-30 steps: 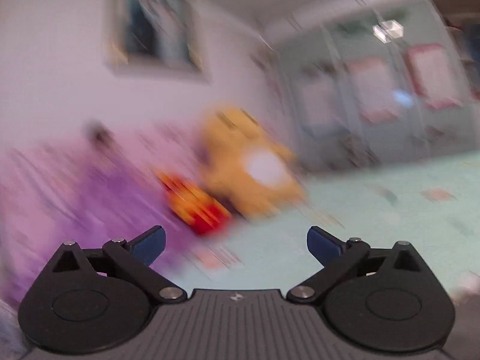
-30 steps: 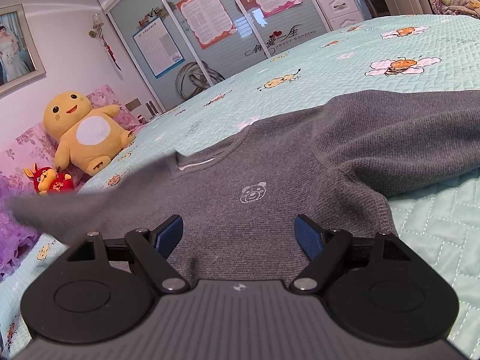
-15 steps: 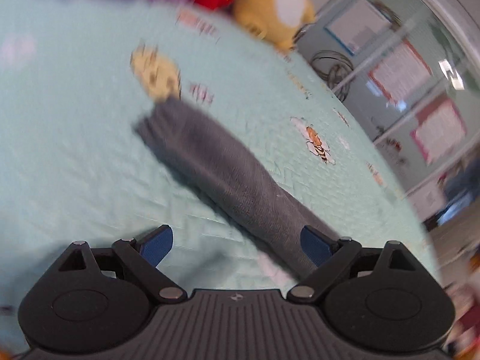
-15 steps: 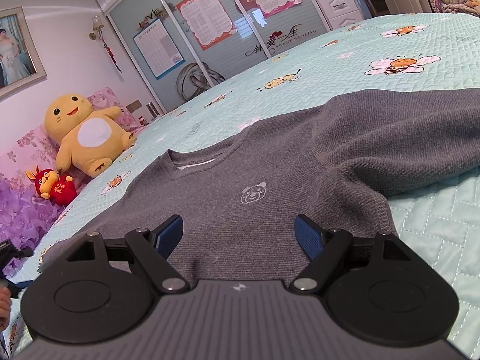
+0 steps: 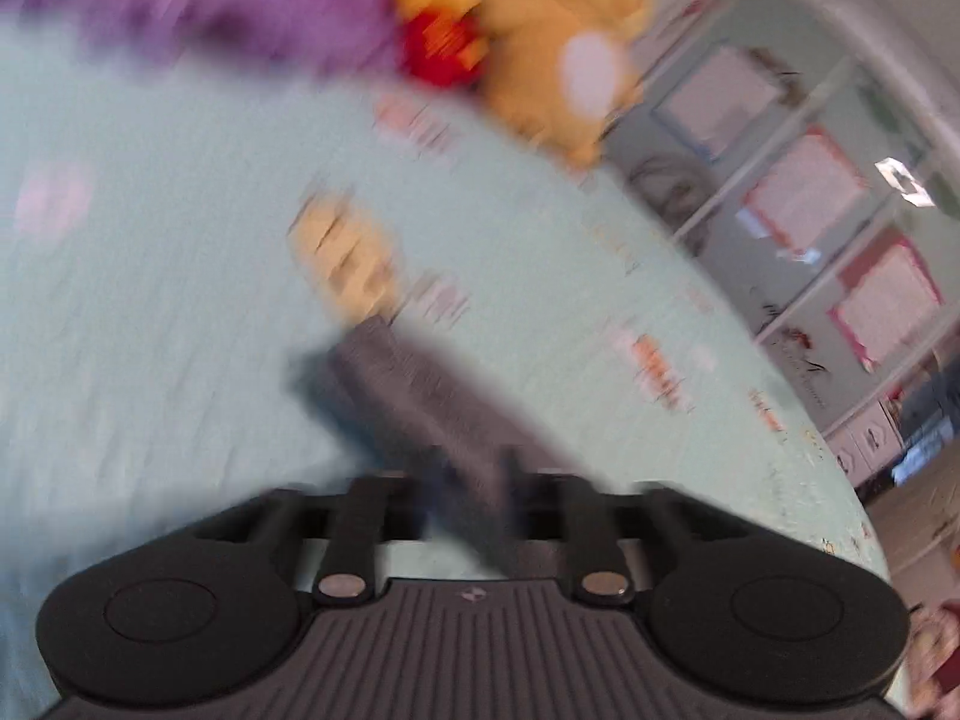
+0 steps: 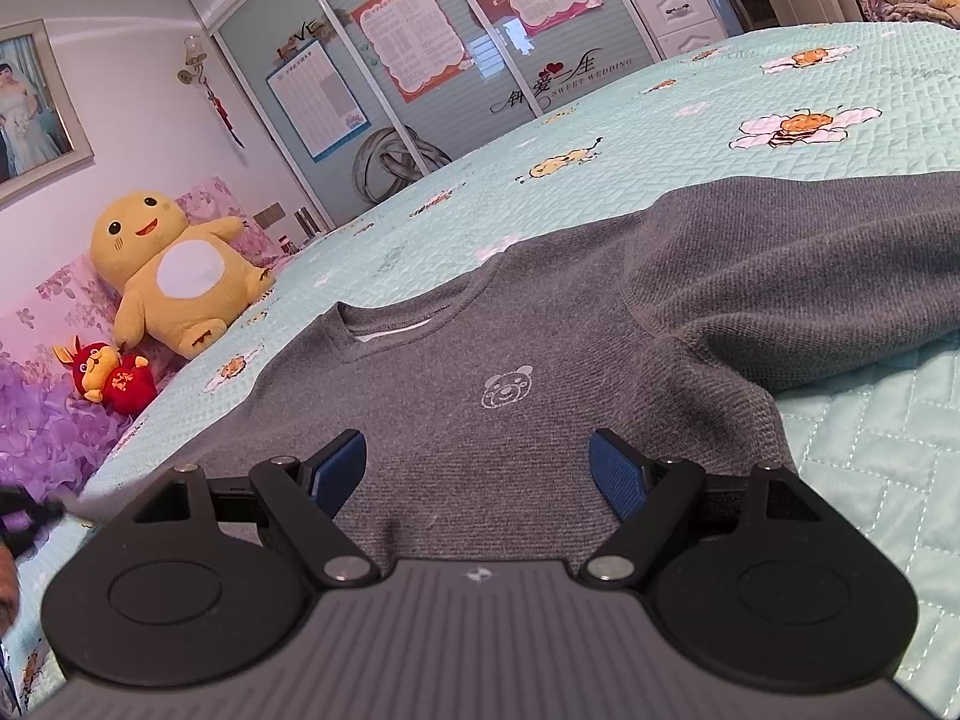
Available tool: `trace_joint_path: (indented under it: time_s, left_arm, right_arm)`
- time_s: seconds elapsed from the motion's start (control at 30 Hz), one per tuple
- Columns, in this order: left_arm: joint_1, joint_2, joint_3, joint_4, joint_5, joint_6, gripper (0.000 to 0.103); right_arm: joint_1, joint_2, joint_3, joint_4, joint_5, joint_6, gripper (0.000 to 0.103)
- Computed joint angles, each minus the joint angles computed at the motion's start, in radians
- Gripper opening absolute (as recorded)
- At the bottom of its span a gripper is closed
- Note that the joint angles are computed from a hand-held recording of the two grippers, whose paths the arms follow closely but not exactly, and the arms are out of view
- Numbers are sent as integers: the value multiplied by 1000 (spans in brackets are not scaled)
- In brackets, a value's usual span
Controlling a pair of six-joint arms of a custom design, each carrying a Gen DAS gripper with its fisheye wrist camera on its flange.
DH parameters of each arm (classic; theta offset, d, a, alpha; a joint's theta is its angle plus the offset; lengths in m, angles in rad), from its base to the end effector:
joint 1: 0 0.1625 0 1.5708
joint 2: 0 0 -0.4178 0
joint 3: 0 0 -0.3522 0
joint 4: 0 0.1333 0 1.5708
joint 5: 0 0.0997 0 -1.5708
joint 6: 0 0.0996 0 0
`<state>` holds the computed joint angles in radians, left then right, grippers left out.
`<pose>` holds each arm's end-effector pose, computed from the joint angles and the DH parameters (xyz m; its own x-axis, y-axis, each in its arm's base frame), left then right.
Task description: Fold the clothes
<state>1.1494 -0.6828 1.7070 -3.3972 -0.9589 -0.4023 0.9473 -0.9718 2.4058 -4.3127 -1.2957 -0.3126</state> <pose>-0.0859 -0.6575 0.1402 -0.9541 -0.2870 -0.0859 -0.0970 0.5672 -0.8178 -0.1046 -0.4200 0.2300 -0.9358 0.2672 0.2298 -0.1430 0.3081 -0.9406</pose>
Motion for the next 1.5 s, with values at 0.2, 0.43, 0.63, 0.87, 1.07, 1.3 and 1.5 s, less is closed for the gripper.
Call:
trace_joint_path:
  time_s: [0.2,0.43,0.63,0.87,1.07,1.3,1.5]
  left_arm:
    - [12,54,-74,-44,-51,6,103]
    - [-1,55,-141,-54,56,174,3]
    - [34,4,-163,160,44,48,39]
    - [-13,-48,56,-97,197,-74,57]
    - [-101,-76,228,-189,30,-34,63]
    - [-183,2,225,39,-246,134,64]
    - [-181,43,166,133,-291,136,64]
  right_arm:
    - [4,2,1,-2,-5,1,81]
    - [0,1,4,-5,3,6,81]
    - [-8,-1,2,-1,19,12,81]
    - [-5,2,2,-2,15,12,81]
    - [-6,2,2,-4,20,14,81]
    - [-7,1,4,-5,21,15,81]
    - [-10,-1,4,-2,27,19,81]
